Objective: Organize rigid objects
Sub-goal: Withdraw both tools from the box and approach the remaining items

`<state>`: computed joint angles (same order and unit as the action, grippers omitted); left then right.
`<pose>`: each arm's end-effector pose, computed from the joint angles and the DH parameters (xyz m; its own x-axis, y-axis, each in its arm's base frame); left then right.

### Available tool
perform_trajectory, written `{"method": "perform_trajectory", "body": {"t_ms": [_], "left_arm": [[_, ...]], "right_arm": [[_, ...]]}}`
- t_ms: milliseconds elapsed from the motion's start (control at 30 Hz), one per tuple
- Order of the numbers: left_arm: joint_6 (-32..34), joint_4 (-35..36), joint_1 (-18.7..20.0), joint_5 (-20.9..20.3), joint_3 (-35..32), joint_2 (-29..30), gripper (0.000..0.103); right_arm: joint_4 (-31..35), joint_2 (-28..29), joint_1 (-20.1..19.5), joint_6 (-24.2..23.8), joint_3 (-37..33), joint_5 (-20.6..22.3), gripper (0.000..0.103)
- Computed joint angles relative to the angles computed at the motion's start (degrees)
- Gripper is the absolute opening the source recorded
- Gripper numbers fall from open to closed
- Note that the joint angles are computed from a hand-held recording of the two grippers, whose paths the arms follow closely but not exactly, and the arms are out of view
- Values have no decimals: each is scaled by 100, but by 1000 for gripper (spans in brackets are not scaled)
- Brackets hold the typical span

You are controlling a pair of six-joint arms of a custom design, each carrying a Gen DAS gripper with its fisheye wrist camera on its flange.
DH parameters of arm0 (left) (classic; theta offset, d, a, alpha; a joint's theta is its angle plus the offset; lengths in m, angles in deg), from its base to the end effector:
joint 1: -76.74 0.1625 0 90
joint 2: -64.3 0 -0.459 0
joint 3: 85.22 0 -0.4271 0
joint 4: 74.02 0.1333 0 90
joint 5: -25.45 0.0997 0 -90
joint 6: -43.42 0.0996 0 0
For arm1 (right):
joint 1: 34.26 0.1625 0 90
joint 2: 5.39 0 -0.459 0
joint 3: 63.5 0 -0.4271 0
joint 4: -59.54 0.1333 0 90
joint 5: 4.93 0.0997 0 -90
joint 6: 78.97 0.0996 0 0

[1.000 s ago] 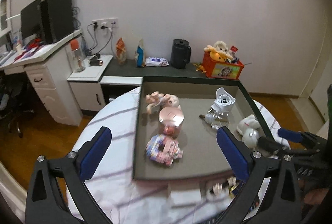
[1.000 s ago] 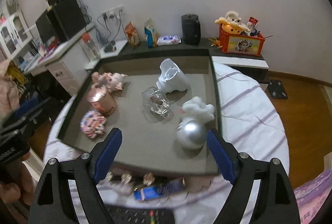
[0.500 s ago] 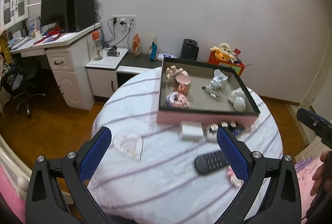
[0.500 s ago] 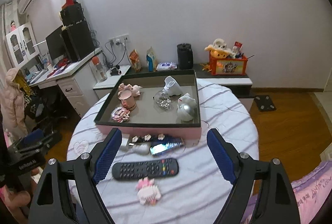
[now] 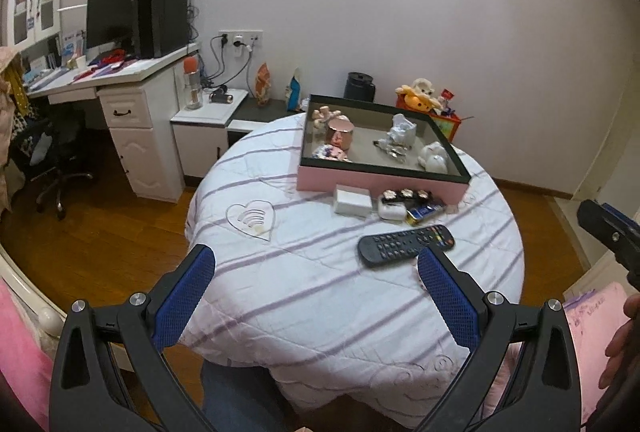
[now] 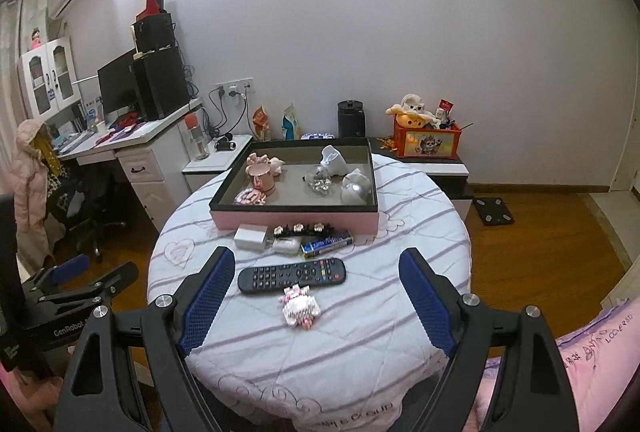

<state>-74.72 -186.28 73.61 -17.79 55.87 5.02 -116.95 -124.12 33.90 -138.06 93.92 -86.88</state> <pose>-0.2978 -0.1899 0.0138 -0.7596 -0.2820 -0.5861 0.3473 0.5860 -0.7321 0.0426 -0.2894 0.3056 -0.7063 -0.3952 0.5873 -0.6933 0.5537 -0.4613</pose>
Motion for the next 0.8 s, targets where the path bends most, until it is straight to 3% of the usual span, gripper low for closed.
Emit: {"method": "perform_trajectory", "body": {"t_ms": [267, 533, 800], "left_arm": [[108, 217, -134, 83, -218, 125, 102], [126, 185, -176, 59, -218, 111, 103], [290, -92, -7, 26, -159, 198, 102]], "right_arm": [[325, -500, -239, -127, 79, 232, 86], [427, -585, -260, -165, 80, 231, 86], [-82, 14, -240, -67, 52, -14, 86]]}}
